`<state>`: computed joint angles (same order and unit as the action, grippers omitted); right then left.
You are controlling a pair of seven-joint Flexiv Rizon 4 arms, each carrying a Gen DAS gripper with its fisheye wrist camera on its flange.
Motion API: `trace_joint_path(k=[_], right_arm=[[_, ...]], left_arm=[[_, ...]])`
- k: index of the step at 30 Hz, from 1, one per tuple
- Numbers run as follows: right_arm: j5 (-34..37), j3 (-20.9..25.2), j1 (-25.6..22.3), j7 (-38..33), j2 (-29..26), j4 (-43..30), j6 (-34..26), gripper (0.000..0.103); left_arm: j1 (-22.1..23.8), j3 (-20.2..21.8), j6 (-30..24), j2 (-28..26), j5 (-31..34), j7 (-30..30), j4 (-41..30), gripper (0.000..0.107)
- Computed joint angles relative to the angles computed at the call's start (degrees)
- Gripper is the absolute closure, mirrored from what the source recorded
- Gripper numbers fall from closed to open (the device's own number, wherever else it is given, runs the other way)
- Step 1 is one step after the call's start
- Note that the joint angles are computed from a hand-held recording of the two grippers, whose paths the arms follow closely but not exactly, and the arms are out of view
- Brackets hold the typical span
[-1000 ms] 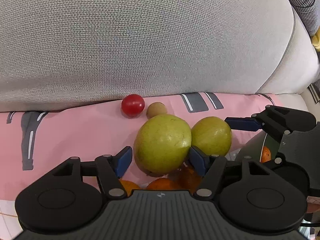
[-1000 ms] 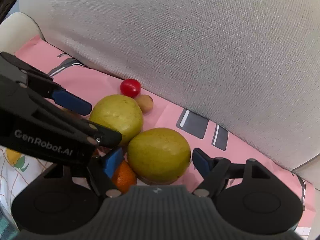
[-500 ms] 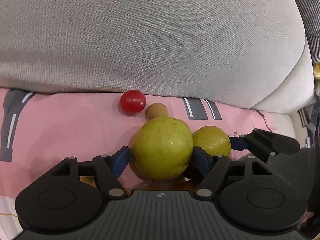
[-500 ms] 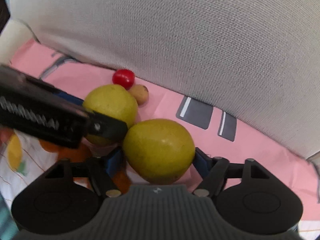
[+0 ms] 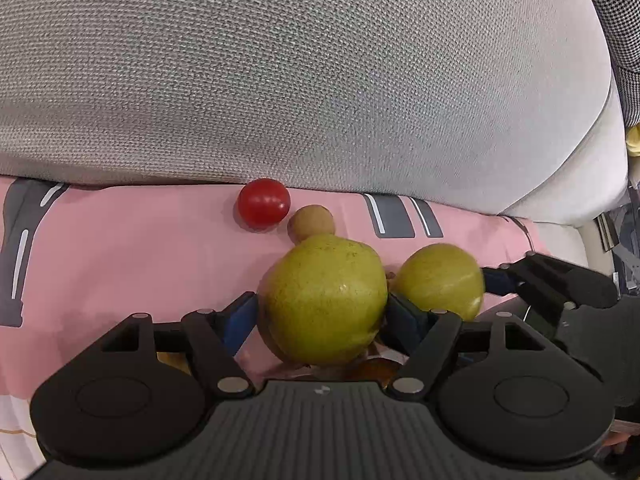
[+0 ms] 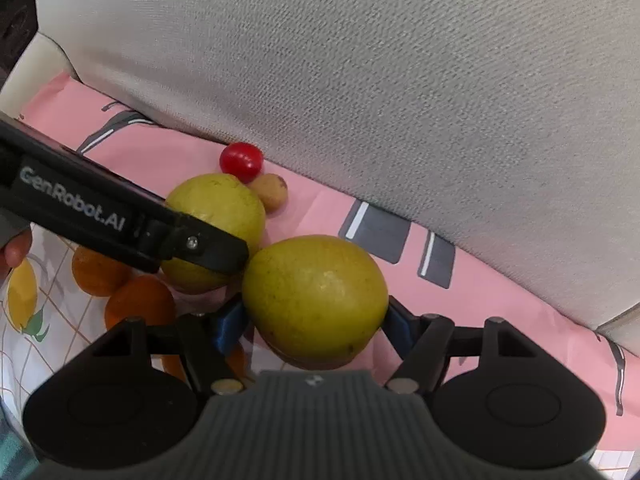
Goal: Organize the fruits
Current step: 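Grasp a green pear with the left gripper while the right gripper grasps another pear, then carry both pears over the green colander and lower them inside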
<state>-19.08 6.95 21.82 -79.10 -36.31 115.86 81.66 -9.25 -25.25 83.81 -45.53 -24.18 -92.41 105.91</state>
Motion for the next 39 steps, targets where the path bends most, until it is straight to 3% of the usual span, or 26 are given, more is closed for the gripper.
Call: trace_joint_path(k=[3, 9, 20, 26, 30, 34, 39], right_arm=[[-1.2, -1.4, 0.9, -0.7, 0.7, 1.0, 1.7, 0.035], [-1.1, -1.2, 0.0, -1.5, 1.1, 1.3, 2.3, 0.035], [-1.9, -3.2, 1.7, -1.5, 1.9, 3.8, 6.5, 0.035], [-1.8, -5.1, 3.6, -0.8, 3.6, 5.8, 9.2, 0.035], [-0.9, -5.1, 4.0, 0.0, 5.9, 7.7, 11.1, 0.035], [0.1, -8.0, 7.7, 1.8, 9.7, 11.3, 13.9, 0.035], [1.4, -15.2, 16.1, 5.5, 15.3, 16.3, 15.7, 0.035]], left_arm=[[-1.8, 1.6, -1.1, -0.4, 0.3, -0.8, -1.6, 0.023], [-7.6, 8.6, -4.9, 0.2, 3.3, -2.3, -4.5, 0.029], [-9.8, 10.7, -1.2, 0.9, 5.0, -5.0, -3.3, 0.032], [-8.9, 9.7, 3.5, 3.8, 5.6, -7.4, 0.7, 0.032], [-10.5, 12.0, 4.9, 7.4, 6.9, -9.6, 3.5, 0.032], [-14.6, 17.0, 4.4, 11.7, 8.7, -12.9, 5.4, 0.032], [-19.7, 23.1, 2.6, 17.0, 12.4, -18.1, 7.6, 0.032]])
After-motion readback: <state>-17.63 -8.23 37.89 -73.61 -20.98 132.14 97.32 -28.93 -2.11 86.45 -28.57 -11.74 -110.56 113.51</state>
